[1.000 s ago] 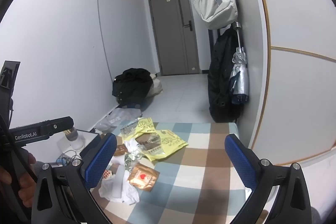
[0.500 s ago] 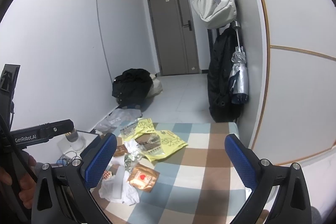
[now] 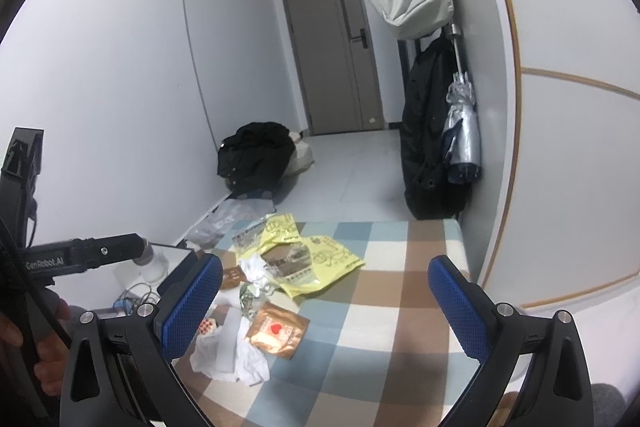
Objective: Collect trash
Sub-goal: 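Lower the left gripper onto the red-and-white snack wrapper and close it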
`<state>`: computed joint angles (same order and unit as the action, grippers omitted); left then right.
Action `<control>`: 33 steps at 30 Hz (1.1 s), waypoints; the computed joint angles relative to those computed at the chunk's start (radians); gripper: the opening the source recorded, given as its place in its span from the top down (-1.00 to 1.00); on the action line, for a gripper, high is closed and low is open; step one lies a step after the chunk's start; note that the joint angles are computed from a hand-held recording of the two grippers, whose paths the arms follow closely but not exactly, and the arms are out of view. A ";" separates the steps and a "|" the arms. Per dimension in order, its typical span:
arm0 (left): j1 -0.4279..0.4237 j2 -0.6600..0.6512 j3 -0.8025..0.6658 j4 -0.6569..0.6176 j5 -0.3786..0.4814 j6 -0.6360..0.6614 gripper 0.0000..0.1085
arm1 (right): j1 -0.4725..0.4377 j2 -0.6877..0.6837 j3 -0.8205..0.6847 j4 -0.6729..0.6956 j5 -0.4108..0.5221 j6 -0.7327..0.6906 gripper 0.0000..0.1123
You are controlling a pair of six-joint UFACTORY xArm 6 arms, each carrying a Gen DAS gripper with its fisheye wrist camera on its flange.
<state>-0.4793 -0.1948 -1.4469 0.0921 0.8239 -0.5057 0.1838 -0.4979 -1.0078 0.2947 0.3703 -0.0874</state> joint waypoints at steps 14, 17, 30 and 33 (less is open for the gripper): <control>0.130 0.113 -0.056 -0.190 0.201 0.249 -0.87 | -0.003 0.100 -0.025 0.096 0.068 -0.066 -0.83; 0.141 0.137 -0.070 -0.187 0.244 0.264 -0.87 | -0.002 0.126 -0.035 0.074 0.072 -0.063 -0.83; 0.128 0.189 -0.092 -0.142 0.322 0.311 -0.86 | -0.007 0.192 -0.066 0.086 0.093 -0.072 -0.83; 0.127 0.206 -0.111 -0.139 0.340 0.288 -0.67 | -0.004 0.196 -0.070 0.095 0.101 -0.079 -0.83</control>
<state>-0.3522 0.0116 -1.5578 -0.0472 1.1643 -0.2181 0.1796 -0.3018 -1.0774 0.3900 0.4714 -0.1668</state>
